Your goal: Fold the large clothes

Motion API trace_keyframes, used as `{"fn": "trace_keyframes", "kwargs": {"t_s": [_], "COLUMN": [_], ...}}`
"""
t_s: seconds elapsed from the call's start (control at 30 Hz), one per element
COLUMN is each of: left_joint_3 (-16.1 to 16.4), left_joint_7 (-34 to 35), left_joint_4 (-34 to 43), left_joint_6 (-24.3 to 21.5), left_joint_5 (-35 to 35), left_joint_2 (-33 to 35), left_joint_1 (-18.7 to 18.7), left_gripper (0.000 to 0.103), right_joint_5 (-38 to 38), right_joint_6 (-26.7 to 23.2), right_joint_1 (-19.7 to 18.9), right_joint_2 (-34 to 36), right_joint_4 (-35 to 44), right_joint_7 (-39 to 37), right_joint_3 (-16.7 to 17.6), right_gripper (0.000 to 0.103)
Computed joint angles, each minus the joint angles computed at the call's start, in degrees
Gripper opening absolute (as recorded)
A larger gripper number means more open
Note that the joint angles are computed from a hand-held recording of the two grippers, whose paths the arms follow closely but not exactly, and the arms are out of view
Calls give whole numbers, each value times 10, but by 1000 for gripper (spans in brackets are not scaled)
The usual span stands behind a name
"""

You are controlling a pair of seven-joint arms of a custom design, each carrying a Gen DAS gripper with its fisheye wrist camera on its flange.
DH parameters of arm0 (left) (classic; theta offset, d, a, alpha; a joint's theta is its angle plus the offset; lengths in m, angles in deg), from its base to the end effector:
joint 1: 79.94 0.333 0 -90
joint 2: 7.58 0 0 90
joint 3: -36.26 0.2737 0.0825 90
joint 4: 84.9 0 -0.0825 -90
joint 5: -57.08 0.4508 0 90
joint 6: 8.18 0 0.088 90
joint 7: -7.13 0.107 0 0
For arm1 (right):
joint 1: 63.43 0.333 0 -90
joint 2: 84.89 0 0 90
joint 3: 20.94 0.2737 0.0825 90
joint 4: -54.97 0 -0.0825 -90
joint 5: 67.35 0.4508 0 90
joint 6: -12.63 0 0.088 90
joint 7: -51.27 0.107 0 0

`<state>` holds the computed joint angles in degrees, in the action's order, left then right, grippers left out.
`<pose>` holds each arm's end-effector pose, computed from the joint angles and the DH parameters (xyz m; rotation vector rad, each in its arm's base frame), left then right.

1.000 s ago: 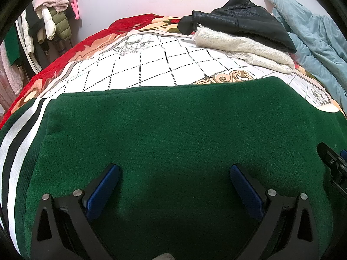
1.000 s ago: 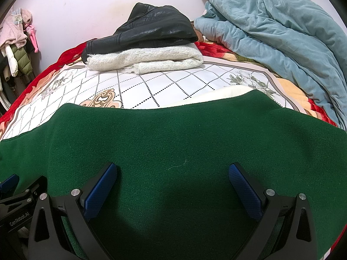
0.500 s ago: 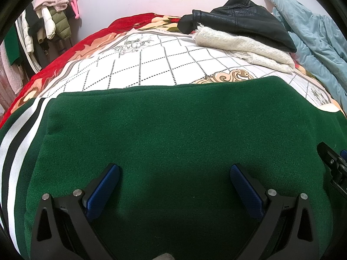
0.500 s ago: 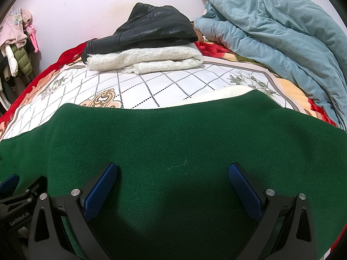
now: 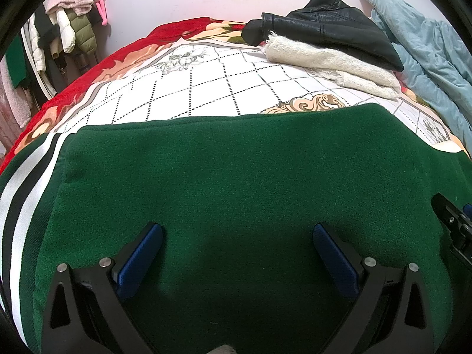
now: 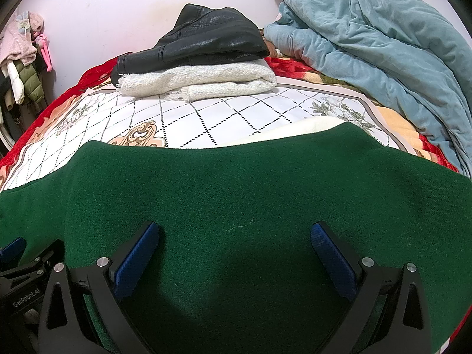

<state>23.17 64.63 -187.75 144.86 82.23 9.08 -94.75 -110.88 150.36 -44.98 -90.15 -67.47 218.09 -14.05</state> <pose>0.6361 -0.3399 0.3841 -1.6642 2.0824 -0.6977 0.5591 0.2602 0.4126 -1.4423 2.2050 -0.7857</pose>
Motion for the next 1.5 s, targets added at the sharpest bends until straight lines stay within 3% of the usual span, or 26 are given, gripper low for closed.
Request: {"fn": "trace_keyframes", "kwargs": {"t_s": [1.5], "left_joint_3": [1], "left_joint_7": [-10], "left_joint_4": [0], "left_joint_6": [3], "left_joint_5": [10], "left_joint_2": [2], "left_joint_1": [-2], "left_gripper": [103], "right_joint_5": [-1], "right_joint_6": [0], "right_joint_1": [1], "right_joint_2": [3], "right_joint_4": [3], "right_joint_7": [0], "right_joint_3": [-1], "right_gripper": [103]}}
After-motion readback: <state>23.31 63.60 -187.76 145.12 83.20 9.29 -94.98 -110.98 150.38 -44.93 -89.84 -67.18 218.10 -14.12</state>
